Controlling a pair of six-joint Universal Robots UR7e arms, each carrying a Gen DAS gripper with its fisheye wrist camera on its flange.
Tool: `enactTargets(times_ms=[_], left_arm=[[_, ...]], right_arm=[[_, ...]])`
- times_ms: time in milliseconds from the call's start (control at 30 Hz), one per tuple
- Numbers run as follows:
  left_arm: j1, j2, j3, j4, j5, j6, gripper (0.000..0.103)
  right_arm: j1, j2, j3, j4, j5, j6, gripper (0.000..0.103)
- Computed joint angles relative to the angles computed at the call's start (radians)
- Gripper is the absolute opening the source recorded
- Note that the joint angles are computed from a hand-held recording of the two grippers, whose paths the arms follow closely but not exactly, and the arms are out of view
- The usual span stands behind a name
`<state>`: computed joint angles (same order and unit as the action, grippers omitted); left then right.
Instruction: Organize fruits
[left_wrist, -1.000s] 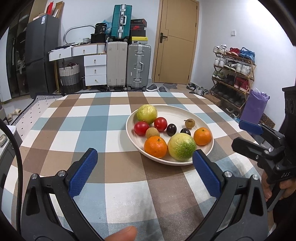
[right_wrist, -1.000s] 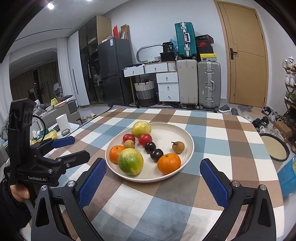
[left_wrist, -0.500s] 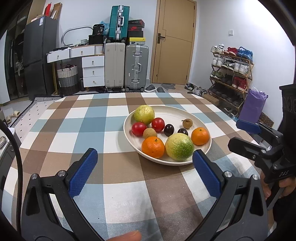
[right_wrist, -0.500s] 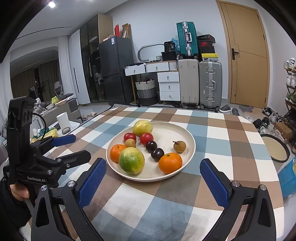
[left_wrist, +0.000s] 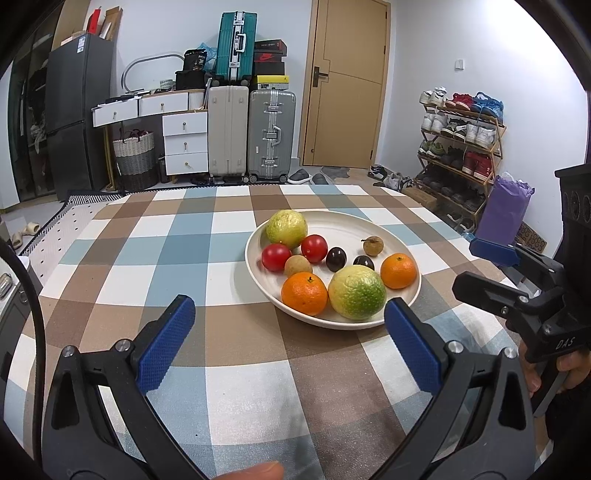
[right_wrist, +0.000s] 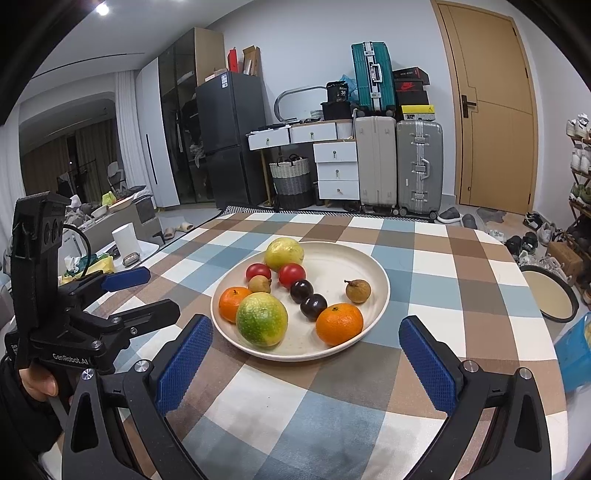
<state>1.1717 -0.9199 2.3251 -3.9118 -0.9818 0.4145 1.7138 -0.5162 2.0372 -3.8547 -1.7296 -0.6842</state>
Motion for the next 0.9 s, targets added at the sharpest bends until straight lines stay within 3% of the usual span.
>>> enactTargets(times_ms=[900], left_arm=[[-0.004, 0.001, 0.0, -0.001, 0.001, 0.0, 0.102]], right_arm=[[-0.001, -0.001, 0.0, 0.002, -0.001, -0.001, 0.103]])
